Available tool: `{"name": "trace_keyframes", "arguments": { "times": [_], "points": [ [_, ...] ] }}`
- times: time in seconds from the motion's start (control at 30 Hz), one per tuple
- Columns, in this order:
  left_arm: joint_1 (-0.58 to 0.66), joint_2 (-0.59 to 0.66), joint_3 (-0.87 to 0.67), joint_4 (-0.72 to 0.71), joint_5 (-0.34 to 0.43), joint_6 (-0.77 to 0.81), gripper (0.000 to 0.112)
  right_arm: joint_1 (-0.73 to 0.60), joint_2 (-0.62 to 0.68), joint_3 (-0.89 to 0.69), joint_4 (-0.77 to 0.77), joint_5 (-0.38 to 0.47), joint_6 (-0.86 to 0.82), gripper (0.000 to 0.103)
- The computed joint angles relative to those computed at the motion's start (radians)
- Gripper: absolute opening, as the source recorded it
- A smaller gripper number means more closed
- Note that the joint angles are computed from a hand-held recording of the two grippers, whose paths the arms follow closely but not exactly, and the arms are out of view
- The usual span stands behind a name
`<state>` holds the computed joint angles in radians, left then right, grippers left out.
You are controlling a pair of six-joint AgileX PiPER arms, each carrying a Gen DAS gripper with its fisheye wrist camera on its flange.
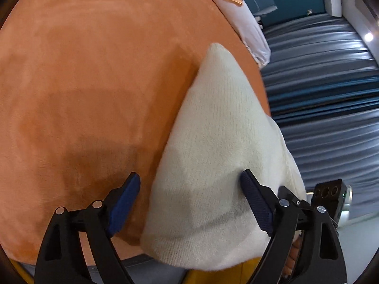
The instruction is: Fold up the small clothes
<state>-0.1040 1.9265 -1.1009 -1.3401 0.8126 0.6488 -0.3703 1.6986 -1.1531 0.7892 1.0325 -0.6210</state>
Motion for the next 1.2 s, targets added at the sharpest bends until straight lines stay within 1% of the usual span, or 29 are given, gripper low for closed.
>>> {"name": "trace_keyframes", "arguments": {
  "times": [0.07,0.13,0.17,0.2,0.23,0.27,0.3,0.33,0.4,0.5,0.53,0.6,0.7,0.83,0.93,0.97,1.0,1.07,1.1,1.13,1.17,1.2],
  "points": [
    [0.014,0.024,-0.001,-0.064,0.069,0.048,0.072,0.007,-0.012,-0.008,-0.014,0.007,0.014,0.033],
    [0.018,0.023,0.004,-0.08,0.094,0.065,0.064,0.008,-0.043,-0.014,-0.033,0.02,0.025,0.033],
    [0.014,0.005,0.018,-0.091,0.095,0.086,0.057,0.012,-0.062,-0.013,-0.042,0.023,0.031,0.033],
    [0.011,-0.008,0.025,-0.1,0.1,0.103,0.038,0.013,-0.084,-0.014,-0.052,0.031,0.034,0.033],
    [0.013,-0.023,0.039,-0.141,0.136,0.153,0.019,0.016,-0.105,-0.02,-0.062,0.04,0.038,0.033],
    [0.015,-0.029,0.041,-0.157,0.159,0.165,0.003,0.021,-0.138,-0.025,-0.071,0.054,0.042,0.032],
    [0.01,-0.047,0.041,-0.157,0.161,0.163,0.003,0.038,-0.165,-0.039,-0.088,0.064,0.056,0.032],
    [0.005,-0.062,0.037,-0.154,0.158,0.163,0.0,0.057,-0.19,-0.05,-0.104,0.066,0.066,0.032],
    [-0.003,-0.076,0.034,-0.177,0.194,0.174,0.0,0.09,-0.217,-0.077,-0.106,0.084,0.088,0.032],
    [0.022,-0.14,0.071,-0.182,0.189,0.149,0.0,0.183,-0.247,-0.139,-0.178,0.087,0.194,0.031],
    [0.031,-0.155,0.087,-0.194,0.181,0.148,0.0,0.194,-0.248,-0.152,-0.179,0.094,0.215,0.031],
    [0.092,-0.222,0.166,-0.212,0.188,0.173,0.004,0.217,-0.251,-0.202,-0.17,0.122,0.251,0.031],
    [0.194,-0.339,0.262,-0.162,0.142,0.15,0.007,0.27,-0.235,-0.298,-0.151,0.157,0.283,0.031],
    [0.305,-0.485,0.307,-0.024,0.073,0.067,0.007,0.38,-0.162,-0.452,-0.102,0.161,0.334,0.031],
    [0.373,-0.586,0.27,0.152,0.006,-0.028,0.008,0.431,-0.078,-0.546,0.03,0.111,0.329,0.031],
    [0.371,-0.609,0.256,0.209,-0.019,-0.069,0.009,0.44,-0.035,-0.562,0.123,0.065,0.296,0.031],
    [0.37,-0.628,0.236,0.27,-0.043,-0.108,0.013,0.436,-0.011,-0.559,0.186,0.044,0.259,0.031],
    [0.32,-0.633,0.196,0.396,-0.135,-0.209,0.021,0.443,0.076,-0.568,0.297,-0.023,0.143,0.033],
    [0.291,-0.623,0.185,0.439,-0.179,-0.246,0.026,0.451,0.119,-0.578,0.297,-0.059,0.105,0.036],
    [0.268,-0.609,0.172,0.475,-0.206,-0.277,0.029,0.462,0.167,-0.589,0.257,-0.104,0.102,0.039],
    [0.236,-0.591,0.163,0.519,-0.245,-0.318,0.033,0.473,0.239,-0.619,0.177,-0.142,0.139,0.05],
    [0.207,-0.573,0.161,0.557,-0.279,-0.353,0.034,0.483,0.318,-0.647,0.077,-0.18,0.215,0.055]
  ]
}}
